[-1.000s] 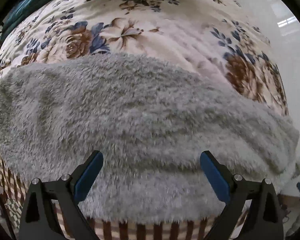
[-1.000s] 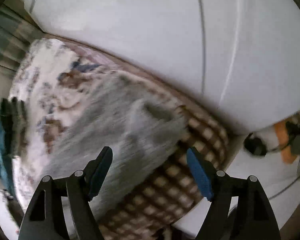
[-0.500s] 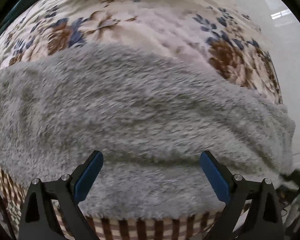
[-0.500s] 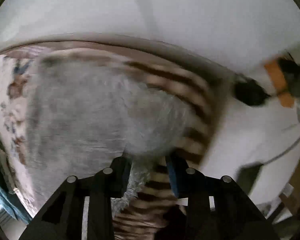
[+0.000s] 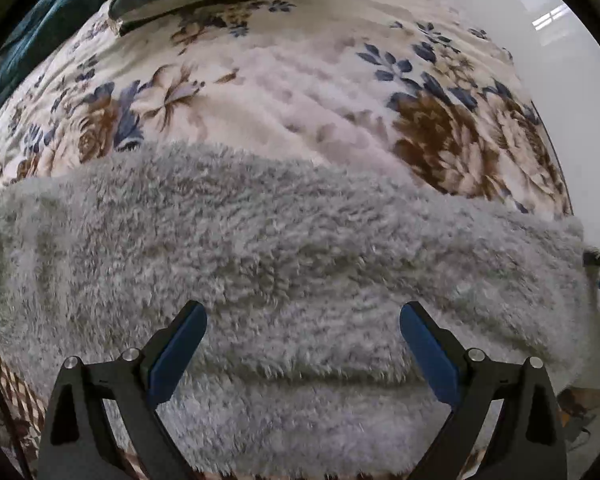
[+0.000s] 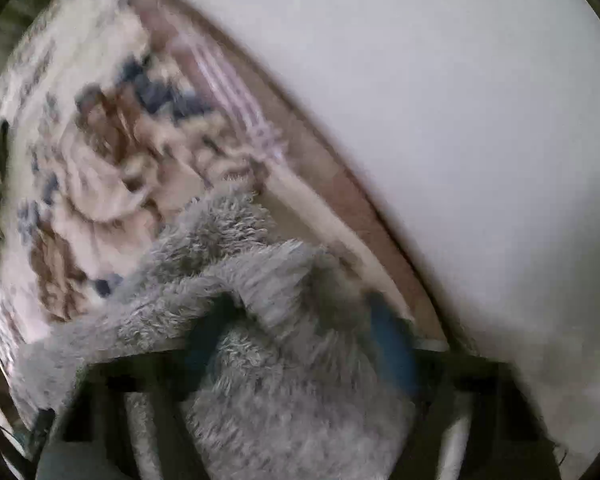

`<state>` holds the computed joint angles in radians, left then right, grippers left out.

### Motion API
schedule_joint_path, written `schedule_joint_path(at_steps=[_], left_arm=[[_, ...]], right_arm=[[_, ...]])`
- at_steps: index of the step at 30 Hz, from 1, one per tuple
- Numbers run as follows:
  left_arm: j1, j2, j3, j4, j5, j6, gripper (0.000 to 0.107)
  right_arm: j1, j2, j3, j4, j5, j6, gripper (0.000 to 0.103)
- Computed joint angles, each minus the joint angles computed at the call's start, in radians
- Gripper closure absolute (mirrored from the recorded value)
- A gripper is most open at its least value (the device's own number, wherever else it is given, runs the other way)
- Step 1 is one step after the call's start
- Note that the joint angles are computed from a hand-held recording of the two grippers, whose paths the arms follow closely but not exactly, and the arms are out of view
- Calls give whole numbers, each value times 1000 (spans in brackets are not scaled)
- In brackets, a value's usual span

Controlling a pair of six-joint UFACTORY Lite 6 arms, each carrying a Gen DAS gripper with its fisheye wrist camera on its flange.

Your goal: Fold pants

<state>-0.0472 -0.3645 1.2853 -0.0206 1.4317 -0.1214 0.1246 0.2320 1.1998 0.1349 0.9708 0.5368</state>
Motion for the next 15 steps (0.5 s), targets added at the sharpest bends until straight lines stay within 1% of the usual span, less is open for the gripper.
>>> schedule_joint_path(at_steps=[1,2,4,6,8,10,11,12,13,15], left_arm=[[3,4,-2,0,-5,-2,8],[12,7,-2,-6,-7,2,8],[29,11,1,-14,-12,9,8],[40,12,7,-18,-12,18,8],[57,10,12,-19,-8,29,8],[73,7,9,-21,-9,36,8],[79,5,5,-21,-9,38,8],[92,2,-2,-21,-9,45,8],[104,-1,-4,-19,-9,53,8],[141,-15,-7,-24,-9,77,8]], right_arm=[[22,22,33,-29,21,-3,85],[47,14,49,-69,31,21,87],[128,-31,134,-191,71,71,89],[168,-62,218,-260,103,92,89],[154,-47,312,-254,125,64,89],[120,37,397,-233,144,17,89],[100,84,417,-197,151,-16,89],[68,165,446,-143,162,-57,88],[57,205,445,-128,156,-67,85],[50,197,387,-77,102,-89,77]])
